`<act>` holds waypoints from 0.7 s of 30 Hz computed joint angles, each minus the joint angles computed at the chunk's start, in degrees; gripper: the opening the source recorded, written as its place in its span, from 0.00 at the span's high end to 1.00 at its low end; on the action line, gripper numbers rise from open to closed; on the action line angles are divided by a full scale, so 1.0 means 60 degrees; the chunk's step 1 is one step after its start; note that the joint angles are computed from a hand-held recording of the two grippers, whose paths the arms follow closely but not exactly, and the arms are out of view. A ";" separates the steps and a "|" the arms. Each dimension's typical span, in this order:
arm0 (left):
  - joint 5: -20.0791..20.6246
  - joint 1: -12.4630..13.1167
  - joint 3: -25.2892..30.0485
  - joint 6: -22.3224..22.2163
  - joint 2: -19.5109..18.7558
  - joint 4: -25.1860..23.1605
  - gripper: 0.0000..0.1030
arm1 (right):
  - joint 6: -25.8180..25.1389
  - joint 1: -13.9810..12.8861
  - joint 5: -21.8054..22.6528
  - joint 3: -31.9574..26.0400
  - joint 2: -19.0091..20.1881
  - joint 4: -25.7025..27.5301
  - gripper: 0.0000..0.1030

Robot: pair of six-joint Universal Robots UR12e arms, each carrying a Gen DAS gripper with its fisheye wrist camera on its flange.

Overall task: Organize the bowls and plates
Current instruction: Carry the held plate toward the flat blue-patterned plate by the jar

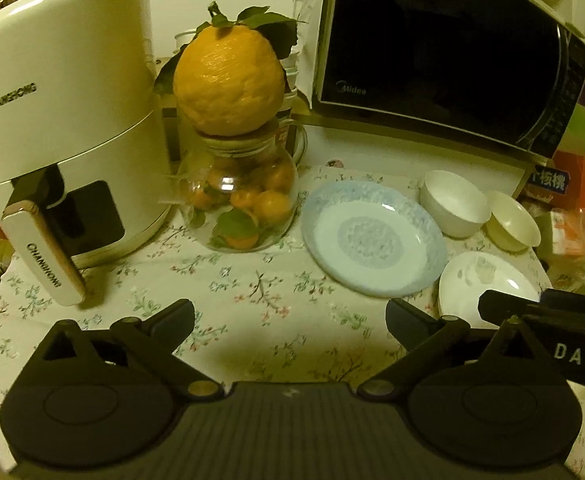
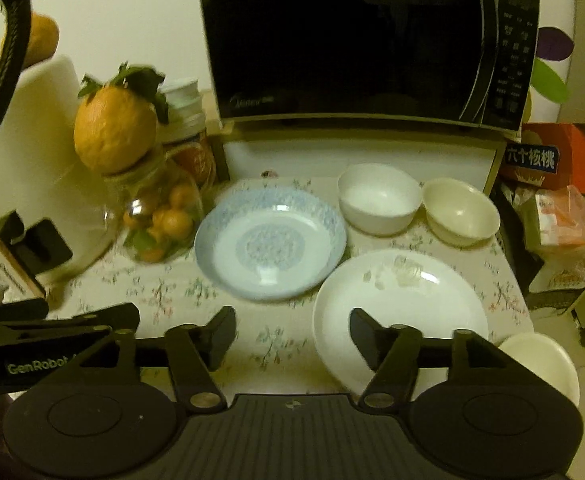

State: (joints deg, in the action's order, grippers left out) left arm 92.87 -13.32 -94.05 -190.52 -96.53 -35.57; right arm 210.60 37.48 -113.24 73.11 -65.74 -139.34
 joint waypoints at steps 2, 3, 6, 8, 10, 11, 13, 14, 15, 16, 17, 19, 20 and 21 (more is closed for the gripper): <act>-0.0094 0.0008 0.0059 -0.0085 -0.0077 0.0081 0.00 | 0.0171 -0.0102 0.0125 -0.0063 0.0005 0.0156 0.31; -0.0144 0.0013 0.0092 -0.0107 -0.0116 0.0091 0.00 | 0.0308 -0.0152 0.0222 -0.0058 -0.0014 0.0207 0.29; -0.0141 -0.0012 0.0277 -0.0089 -0.0258 -0.0095 0.00 | 0.0650 -0.0297 0.0445 -0.0092 -0.0020 0.0335 0.25; -0.0033 -0.0046 0.0378 -0.0115 -0.0356 -0.0071 0.00 | 0.0661 -0.0354 0.0480 -0.0164 0.0012 0.0428 0.24; 0.0034 -0.0066 0.0471 -0.0149 -0.0463 0.0001 0.00 | 0.0591 -0.0381 0.0473 -0.0214 0.0039 0.0451 0.23; 0.0036 -0.0070 0.0511 -0.0152 -0.0517 0.0046 0.00 | 0.0528 -0.0407 0.0502 -0.0251 0.0062 0.0443 0.22; -0.0074 -0.0048 0.0568 -0.0123 -0.0615 0.0117 0.00 | 0.0406 -0.0463 0.0566 -0.0342 0.0105 0.0476 0.19; -0.0159 -0.0029 0.0604 -0.0126 -0.0660 0.0095 0.01 | 0.0341 -0.0493 0.0580 -0.0417 0.0137 0.0545 0.18; -0.0181 -0.0023 0.0662 -0.0168 -0.0714 0.0015 0.01 | 0.0269 -0.0523 0.0570 -0.0474 0.0163 0.0577 0.16; -0.0144 -0.0028 0.0733 -0.0230 -0.0772 -0.0077 0.01 | 0.0182 -0.0547 0.0517 -0.0534 0.0196 0.0596 0.16; -0.0110 -0.0030 0.0787 -0.0294 -0.0821 -0.0133 0.02 | 0.0088 -0.0572 0.0458 -0.0602 0.0230 0.0634 0.16; -0.0097 -0.0030 0.0899 -0.0453 -0.0926 -0.0216 0.02 | -0.0009 -0.0639 0.0386 -0.0676 0.0281 0.0610 0.15; -0.0132 -0.0022 0.0952 -0.0555 -0.0977 -0.0237 0.03 | -0.0010 -0.0685 0.0402 -0.0697 0.0301 0.0566 0.15; -0.0199 -0.0007 0.0988 -0.0651 -0.1018 -0.0235 0.04 | 0.0051 -0.0735 0.0437 -0.0709 0.0320 0.0521 0.15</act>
